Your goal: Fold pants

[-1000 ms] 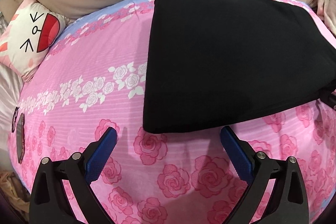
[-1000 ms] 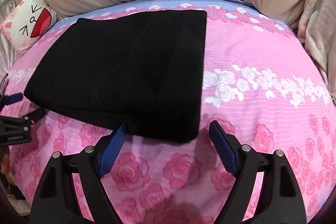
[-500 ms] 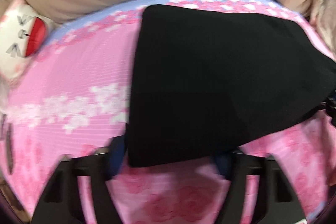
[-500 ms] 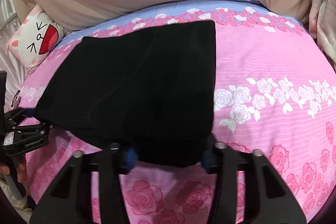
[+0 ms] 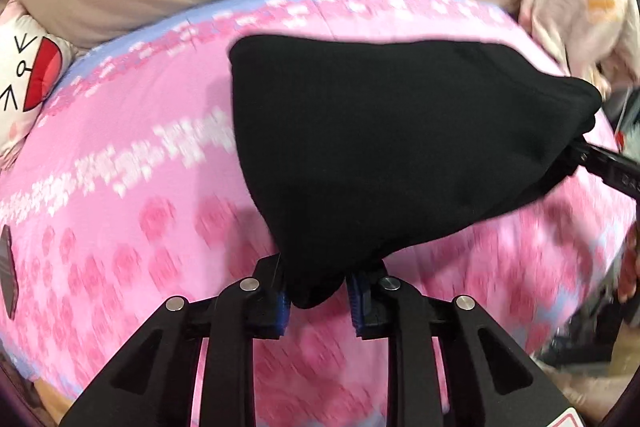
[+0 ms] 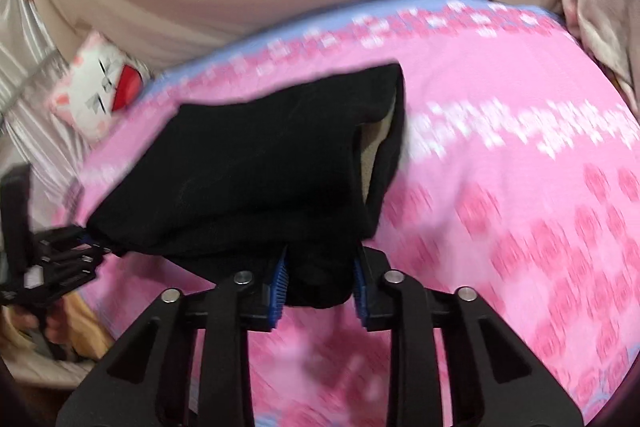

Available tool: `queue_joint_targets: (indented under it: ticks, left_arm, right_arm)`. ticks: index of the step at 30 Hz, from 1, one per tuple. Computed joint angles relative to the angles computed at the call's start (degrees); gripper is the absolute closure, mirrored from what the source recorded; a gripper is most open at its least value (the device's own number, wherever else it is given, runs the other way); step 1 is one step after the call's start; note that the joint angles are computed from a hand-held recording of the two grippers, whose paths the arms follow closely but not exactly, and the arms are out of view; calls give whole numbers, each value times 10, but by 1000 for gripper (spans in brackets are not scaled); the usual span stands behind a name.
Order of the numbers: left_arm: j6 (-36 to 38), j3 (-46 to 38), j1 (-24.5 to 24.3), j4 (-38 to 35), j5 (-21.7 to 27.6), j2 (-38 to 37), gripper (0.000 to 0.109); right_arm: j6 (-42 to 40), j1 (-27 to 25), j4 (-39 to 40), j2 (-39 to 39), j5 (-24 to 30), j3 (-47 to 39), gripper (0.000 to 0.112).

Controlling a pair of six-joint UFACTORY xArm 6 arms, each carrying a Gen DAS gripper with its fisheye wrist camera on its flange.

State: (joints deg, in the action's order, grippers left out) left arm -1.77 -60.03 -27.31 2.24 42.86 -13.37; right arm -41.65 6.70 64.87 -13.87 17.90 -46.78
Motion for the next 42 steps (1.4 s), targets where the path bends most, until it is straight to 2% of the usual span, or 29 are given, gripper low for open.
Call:
queue_joint_targets:
  ticks: [2, 4, 9, 11, 13, 14, 16, 17, 18, 19, 20, 22, 26, 28, 31, 33, 35, 40, 42]
  left_arm:
    - [-21, 15, -7, 35, 4, -1, 80]
    - [0, 21, 1, 12, 13, -15, 79]
    - [46, -5, 49, -55, 55, -62, 78]
    - [53, -28, 49, -63, 53, -53, 78]
    - [33, -36, 29, -26, 4, -50, 78]
    - [22, -39, 19, -8, -13, -50, 78]
    - [44, -39, 9, -36, -46, -64, 78]
    - [48, -46, 3, -42, -64, -60, 73]
    - [38, -52, -1, -24, -80, -53, 62]
    - [4, -58, -8, 17, -95, -38, 58]
    - [-39, -72, -11, 69, -95, -12, 57]
    - [-80, -99, -13, 113, -77, 41, 57]
    - [-123, -134, -4, 130, -38, 127, 59]
    - [-145, -115, -3, 156, -65, 124, 56]
    - [-160, -108, -8, 185, -68, 120, 56]
    - [-163, -104, -7, 192, -71, 119, 56]
    - [-159, -102, -5, 186, -73, 118, 56]
    - [-158, -107, -6, 186, -70, 120, 56]
    - [-160, -108, -8, 188, -69, 120, 56]
  right_arm:
    - [18, -8, -11, 10, 17, 12, 73]
    - [1, -17, 20, -17, 25, 34, 73]
    - [42, -13, -44, -120, -68, 88, 72]
    - [-3, 6, -10, -126, -88, 66, 72]
    - [-53, 26, 27, -104, -90, 27, 72]
    - [-58, 40, 18, -81, -94, 1, 72]
    - [-7, 57, -66, -37, -117, -31, 72]
    - [10, 64, -92, -14, -124, -46, 72]
    - [12, 64, -94, -4, -119, -56, 72]
    - [-2, 65, -72, 12, -105, -74, 72]
    - [-20, 65, -49, 19, -98, -81, 72]
    - [-4, 66, -64, 48, -98, -95, 72]
    - [126, 46, -204, 87, -102, -90, 75]
    - [170, 37, -262, 97, -124, -73, 75]
    - [165, 30, -244, 92, -115, -67, 75]
    - [220, 27, -300, 84, -112, -65, 75]
    - [218, 33, -298, 74, -116, -68, 74]
    - [190, 47, -281, 104, -112, -126, 74]
    - [224, 41, -333, 135, -97, -164, 74]
